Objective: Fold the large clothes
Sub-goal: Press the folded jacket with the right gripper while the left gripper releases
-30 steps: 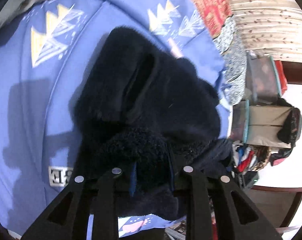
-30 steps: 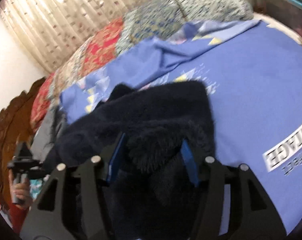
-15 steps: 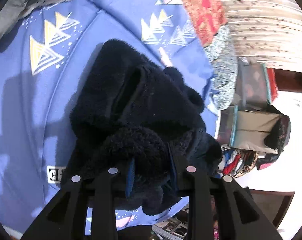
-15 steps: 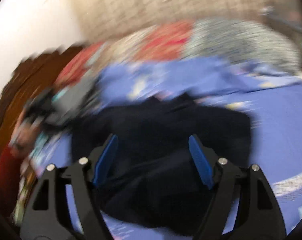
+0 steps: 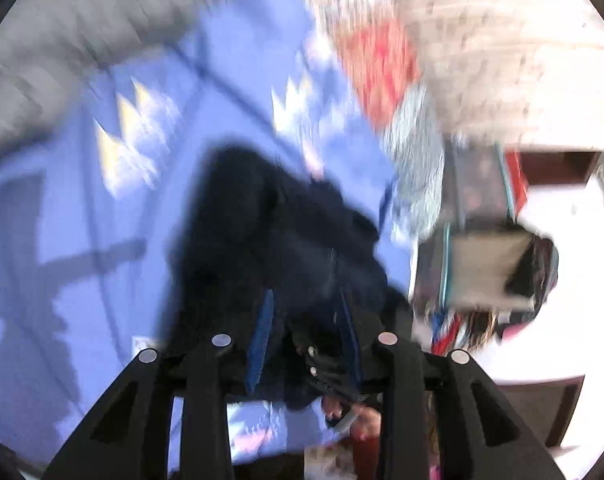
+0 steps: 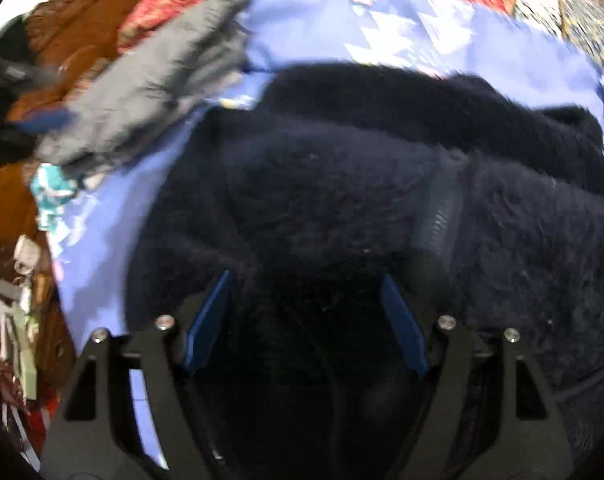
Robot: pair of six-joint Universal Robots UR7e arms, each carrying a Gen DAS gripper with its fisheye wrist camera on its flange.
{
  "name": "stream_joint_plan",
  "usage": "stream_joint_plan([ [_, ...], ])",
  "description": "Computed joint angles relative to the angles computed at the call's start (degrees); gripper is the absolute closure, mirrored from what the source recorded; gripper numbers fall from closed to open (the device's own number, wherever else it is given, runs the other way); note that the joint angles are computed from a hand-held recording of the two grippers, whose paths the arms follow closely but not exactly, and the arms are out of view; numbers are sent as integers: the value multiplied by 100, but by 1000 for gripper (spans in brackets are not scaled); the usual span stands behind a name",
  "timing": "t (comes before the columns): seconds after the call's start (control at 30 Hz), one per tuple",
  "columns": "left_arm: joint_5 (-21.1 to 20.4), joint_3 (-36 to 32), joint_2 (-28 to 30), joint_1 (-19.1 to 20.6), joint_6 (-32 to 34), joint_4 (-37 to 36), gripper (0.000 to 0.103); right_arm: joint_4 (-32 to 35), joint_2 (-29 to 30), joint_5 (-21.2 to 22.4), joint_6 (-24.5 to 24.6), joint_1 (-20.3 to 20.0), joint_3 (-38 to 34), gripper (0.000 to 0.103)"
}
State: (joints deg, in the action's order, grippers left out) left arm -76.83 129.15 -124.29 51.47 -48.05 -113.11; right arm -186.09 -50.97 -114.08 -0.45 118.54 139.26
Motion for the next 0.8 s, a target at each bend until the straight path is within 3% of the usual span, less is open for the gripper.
stream_joint_plan([
  [0.07,939,-115,-256,-554,-363,653,37,-96,-220,517,-126,-142,140,33],
  [0.1,1168,-112,-289,-743,-467,837,34,-90,-305,657,-141,-149,159,33],
  [0.23,999,117,31,-946,-2,850,33,-209,-409,1217,-2,-203,55,33],
  [0.37,1330,486,-12,-1334,205,844,33,13,-106,1062,-1,102,-340,36],
  [0.47,1918,613,-158,-1778,98,1372,33,660,274,727,46,260,-788,58],
  [0.5,2030,631,-209,-1877,39,1515,33,814,404,527,61,324,-936,74],
  [0.57,2315,635,-472,-2138,-83,1967,33,908,543,401,6,399,-1177,98],
  [0.7,2661,718,-1161,-2455,-13,2421,33,626,212,1087,-293,518,-1326,99],
  [0.8,2523,786,-1209,-2245,112,1949,33,735,430,857,-413,790,-1905,99],
])
